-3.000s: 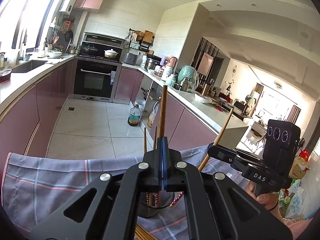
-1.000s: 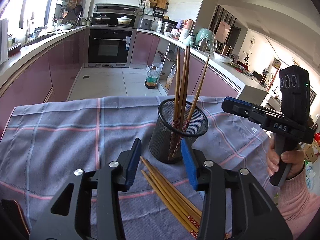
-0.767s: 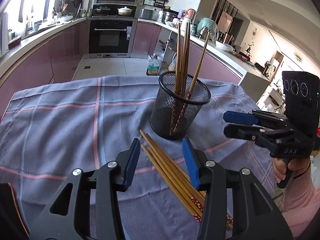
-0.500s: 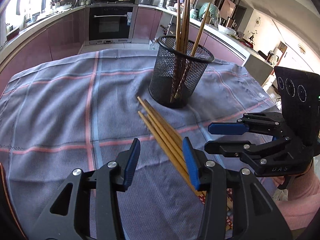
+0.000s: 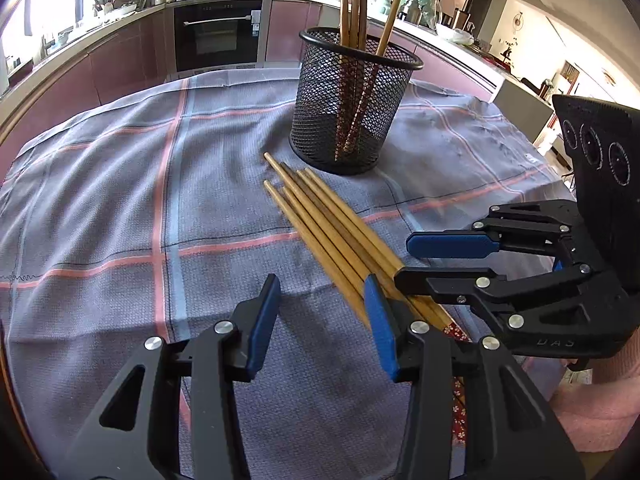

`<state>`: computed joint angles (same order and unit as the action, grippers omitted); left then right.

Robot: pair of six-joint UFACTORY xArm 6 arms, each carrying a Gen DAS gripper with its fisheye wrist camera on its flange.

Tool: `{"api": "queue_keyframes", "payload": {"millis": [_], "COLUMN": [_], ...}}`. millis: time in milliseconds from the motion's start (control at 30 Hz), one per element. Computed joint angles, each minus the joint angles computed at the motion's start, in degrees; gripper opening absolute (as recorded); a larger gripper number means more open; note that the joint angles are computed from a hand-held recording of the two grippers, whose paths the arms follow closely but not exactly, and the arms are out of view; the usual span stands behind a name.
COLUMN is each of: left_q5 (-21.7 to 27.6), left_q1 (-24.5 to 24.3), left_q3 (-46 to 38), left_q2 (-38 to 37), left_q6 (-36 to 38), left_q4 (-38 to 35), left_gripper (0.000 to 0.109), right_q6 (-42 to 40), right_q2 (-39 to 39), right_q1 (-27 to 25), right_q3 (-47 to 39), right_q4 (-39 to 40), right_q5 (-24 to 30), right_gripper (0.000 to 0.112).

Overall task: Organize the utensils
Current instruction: 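Move both open tools back down to the remaining chopsticks, then close the left tool on a chopstick while the right tool grasps another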

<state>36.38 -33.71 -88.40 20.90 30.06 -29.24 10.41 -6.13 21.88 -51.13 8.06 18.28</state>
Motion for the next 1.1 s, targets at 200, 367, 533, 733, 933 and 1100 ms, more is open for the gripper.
{"api": "queue_keyframes", "payload": {"millis": [200, 367, 533, 733, 933, 1100], "left_q5": [-0.2, 1.9, 3.6, 3.1, 3.9, 3.6], "left_q1": [0.1, 0.9, 1.2, 0.9, 1.6, 1.9], "left_q3": [0.1, -0.7, -2.4, -3.7, -4.7, -4.9], "left_q2": [0.0, 0.1, 1.1, 2.0, 2.6, 2.8], "left_q6": [-0.2, 0.7, -0.4, -2.9, -4.2, -5.9], "left_q4": [1.2, 0.2, 1.3, 4.5, 4.4, 6.2], "left_gripper": [0.039, 0.035, 0.032, 0.027, 0.015, 0.024], "right_q6": [1.9, 3.0, 7.4, 12.1, 11.4, 11.6], "right_q2": [-0.3, -1.1, 0.0, 2.6, 2.8, 2.4], "right_q1": [-0.3, -0.8, -0.7, -0.6, -1.0, -1.3], "right_q3": [0.3, 0.9, -0.6, -3.5, -3.7, -3.5], "right_q4": [-1.8, -2.5, -9.5, -16.6, -15.5, -15.0], "right_q5": [0.0, 1.0, 2.3, 3.1, 3.1, 3.7], "right_gripper": [0.023, 0.020, 0.020, 0.020, 0.008, 0.007]}}
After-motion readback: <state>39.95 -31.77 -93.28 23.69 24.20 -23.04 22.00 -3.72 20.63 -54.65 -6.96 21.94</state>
